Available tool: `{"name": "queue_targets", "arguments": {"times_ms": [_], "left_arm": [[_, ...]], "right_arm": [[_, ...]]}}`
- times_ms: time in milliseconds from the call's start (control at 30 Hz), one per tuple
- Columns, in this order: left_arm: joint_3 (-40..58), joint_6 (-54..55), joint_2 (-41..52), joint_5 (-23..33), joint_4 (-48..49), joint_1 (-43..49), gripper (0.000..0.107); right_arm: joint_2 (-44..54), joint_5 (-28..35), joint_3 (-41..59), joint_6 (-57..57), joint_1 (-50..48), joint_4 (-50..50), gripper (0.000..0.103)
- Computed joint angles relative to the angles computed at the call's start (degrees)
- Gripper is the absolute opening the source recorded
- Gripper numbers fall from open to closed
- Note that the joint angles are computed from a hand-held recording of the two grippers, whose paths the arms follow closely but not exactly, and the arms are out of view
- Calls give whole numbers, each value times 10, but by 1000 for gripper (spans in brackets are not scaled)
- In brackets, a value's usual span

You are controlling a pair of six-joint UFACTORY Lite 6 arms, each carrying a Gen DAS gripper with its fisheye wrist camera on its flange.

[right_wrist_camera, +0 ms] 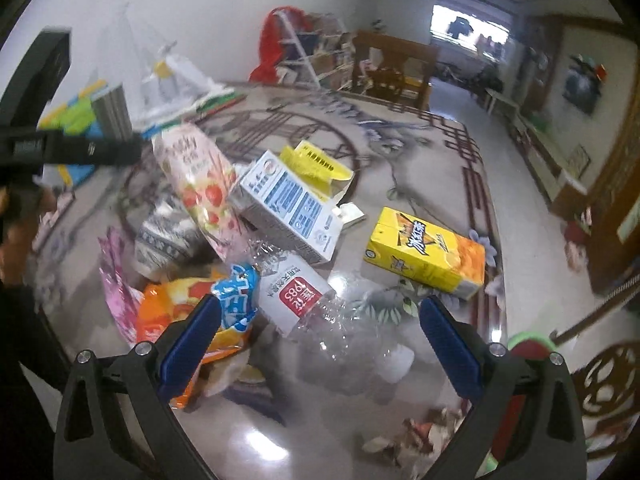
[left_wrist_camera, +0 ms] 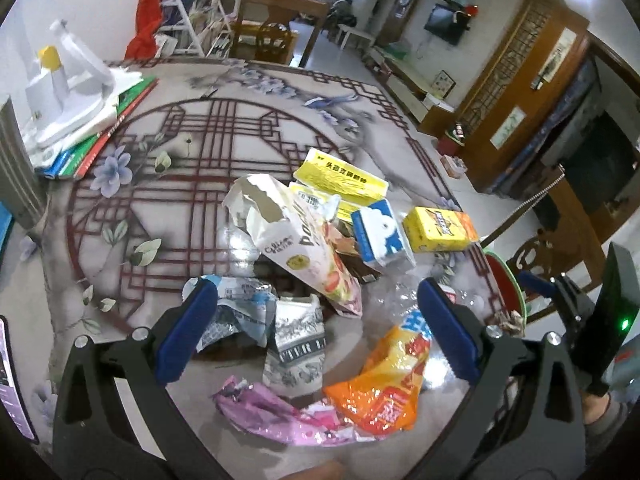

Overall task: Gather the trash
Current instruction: 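Grasp the clear plastic water bottle with the right gripper while the left gripper grasps the torn white paper carton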

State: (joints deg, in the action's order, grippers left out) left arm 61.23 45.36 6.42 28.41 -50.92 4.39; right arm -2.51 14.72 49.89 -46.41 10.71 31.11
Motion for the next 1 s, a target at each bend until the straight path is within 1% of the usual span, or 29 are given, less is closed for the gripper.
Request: {"name": "queue_targets", "arguments": {"times_ms": [67, 167, 367, 400, 467, 633, 667, 700, 767, 833, 867, 900, 933, 967, 1000], "left_arm": [[18, -9, 27, 1, -4, -3, 98], [43, -18, 67, -1, -15, -6, 98], [93, -47, 130, -11, -6, -22, 98], [102, -55, 139, -13, 0, -26, 98], [119, -62, 158, -14, 3, -31, 98], [152, -73, 195, -20, 5, -37, 98], [158, -79, 202, -27, 13, -39, 98], [160, -84, 205, -31, 17, -41, 97], [168, -87, 217, -32, 19, -41, 94], [173, -90, 226, -31, 25, -42, 82], [174, -85, 229, -29, 22, -41, 72], [173, -81, 230, -27, 20, -40, 67], [172, -76, 231, -26, 16, -40, 54], [168, -63, 229, -23, 6, -38, 46], [163, -50, 225, -22, -5, -36, 42]], "right_arm": [[32, -9, 16, 9, 5, -35, 96], [63, -5, 30, -38, 3, -28, 96], [129, -9, 63, -96, 12, -51, 95], [145, -7, 73, -118, 10, -36, 95], [168, 3, 92, -123, 8, -34, 94], [229, 12, 135, -111, 10, -62, 86], [233, 10, 136, -105, 12, -71, 78], [237, 9, 136, -97, 15, -83, 74], [247, 7, 140, -89, 19, -94, 71], [245, 0, 134, -81, 25, -105, 68], [245, -3, 132, -84, 27, -102, 65], [245, -1, 130, -100, 27, -86, 63], [243, -3, 127, -108, 28, -77, 62], [237, -4, 123, -109, 29, -74, 60], [234, -7, 120, -116, 29, -65, 60]]}}
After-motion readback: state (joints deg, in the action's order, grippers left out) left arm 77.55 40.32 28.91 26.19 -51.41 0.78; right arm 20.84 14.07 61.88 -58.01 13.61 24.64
